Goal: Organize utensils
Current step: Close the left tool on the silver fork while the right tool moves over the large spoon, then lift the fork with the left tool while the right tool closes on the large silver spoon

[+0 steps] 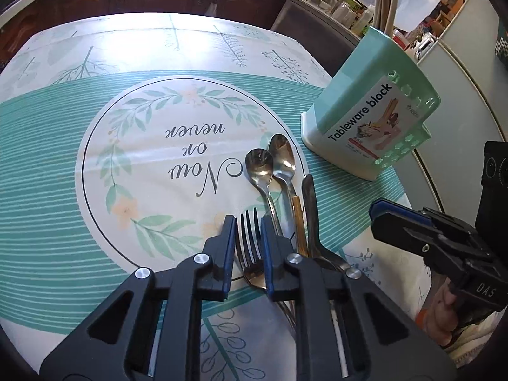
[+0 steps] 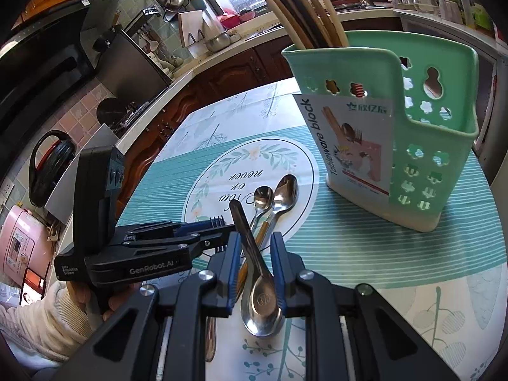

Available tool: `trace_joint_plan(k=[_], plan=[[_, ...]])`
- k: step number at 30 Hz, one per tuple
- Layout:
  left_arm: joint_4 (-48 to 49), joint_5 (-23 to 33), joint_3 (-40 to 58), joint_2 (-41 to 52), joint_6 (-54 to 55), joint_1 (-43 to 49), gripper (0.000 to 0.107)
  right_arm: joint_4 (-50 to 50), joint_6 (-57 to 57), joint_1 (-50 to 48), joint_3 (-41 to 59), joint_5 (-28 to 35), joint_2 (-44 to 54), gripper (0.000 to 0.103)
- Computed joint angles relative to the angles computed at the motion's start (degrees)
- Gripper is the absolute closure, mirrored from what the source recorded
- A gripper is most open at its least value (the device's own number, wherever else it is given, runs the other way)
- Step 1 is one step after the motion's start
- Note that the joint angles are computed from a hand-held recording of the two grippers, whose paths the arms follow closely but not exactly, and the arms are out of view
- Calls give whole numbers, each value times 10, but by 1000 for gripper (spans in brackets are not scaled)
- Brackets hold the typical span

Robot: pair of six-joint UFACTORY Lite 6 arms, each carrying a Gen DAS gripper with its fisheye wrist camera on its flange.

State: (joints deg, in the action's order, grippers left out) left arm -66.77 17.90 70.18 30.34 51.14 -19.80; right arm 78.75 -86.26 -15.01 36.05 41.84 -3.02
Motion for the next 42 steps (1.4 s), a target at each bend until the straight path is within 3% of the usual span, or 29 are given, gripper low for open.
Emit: trace_joint_plan(k=[3, 6, 19, 24, 34, 42], plan=[[-16, -12, -22, -18, 0, -1, 97, 2, -2, 14, 9, -10, 11, 84], [-18, -25, -52, -47, -11, 0, 107, -3, 1, 27, 20, -18, 22, 84], [-42, -90, -186, -186, -22, -3, 107, -59, 17, 9, -4, -35, 8, 84], [-30, -89, -217, -225, -40, -3, 107, -93, -9, 3, -75, -58, -77, 84], [-25, -79, -260, -267, -50, -3, 107, -155, -10, 51, -182, -163, -224, 84], [17, -72, -260, -275, -89, -1, 107, -218, 24, 171, -269, -270, -353, 84]])
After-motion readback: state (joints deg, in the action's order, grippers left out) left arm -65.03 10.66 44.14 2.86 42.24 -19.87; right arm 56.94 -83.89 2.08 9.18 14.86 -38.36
